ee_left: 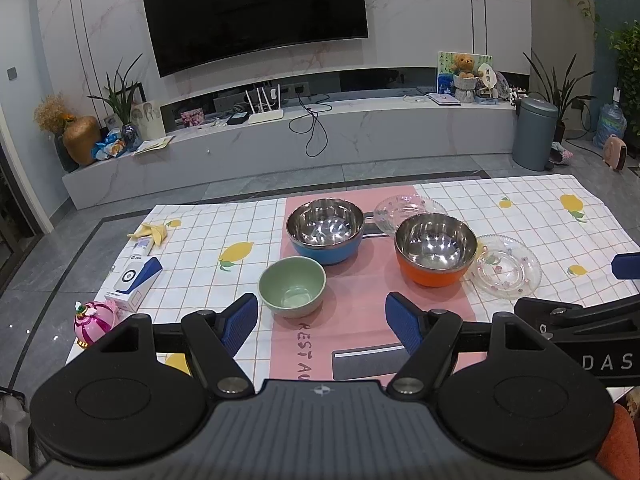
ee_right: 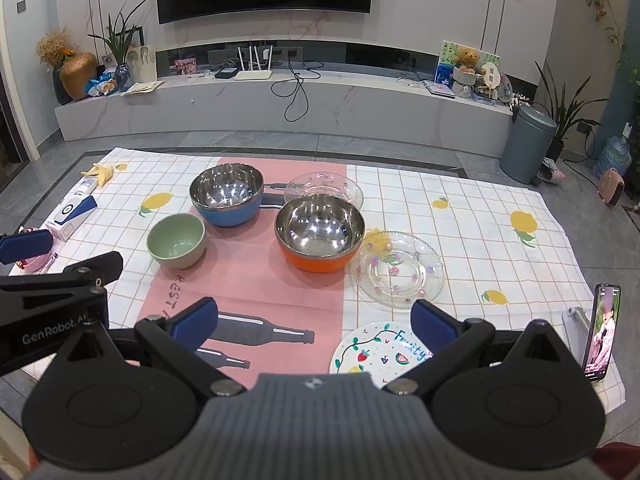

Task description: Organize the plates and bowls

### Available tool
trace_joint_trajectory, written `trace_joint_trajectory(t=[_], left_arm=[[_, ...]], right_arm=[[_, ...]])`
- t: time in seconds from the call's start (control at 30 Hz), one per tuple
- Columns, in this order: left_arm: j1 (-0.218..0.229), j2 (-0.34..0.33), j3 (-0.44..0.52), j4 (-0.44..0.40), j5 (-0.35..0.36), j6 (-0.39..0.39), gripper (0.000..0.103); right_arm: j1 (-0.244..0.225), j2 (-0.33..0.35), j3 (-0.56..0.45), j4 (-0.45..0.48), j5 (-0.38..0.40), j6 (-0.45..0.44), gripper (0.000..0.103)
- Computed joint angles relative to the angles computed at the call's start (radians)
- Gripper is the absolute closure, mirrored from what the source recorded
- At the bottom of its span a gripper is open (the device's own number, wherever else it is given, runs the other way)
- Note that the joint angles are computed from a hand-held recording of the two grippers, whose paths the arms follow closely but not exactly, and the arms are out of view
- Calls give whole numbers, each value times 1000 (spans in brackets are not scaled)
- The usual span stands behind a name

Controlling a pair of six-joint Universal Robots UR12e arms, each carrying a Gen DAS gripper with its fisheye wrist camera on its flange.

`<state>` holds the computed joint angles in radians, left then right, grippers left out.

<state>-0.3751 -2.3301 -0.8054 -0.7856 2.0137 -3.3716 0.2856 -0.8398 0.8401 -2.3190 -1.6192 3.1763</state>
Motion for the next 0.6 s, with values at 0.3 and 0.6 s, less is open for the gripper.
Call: trace_joint_trajectory(t=[0.3,0.6], left_arm=[[0,1,-2,0,-2,-3,17],[0,0,-1,-1,-2,-2,17]], right_arm=[[0,-1,2,-1,3,0,3],[2,3,-5,5,2,-1,2]])
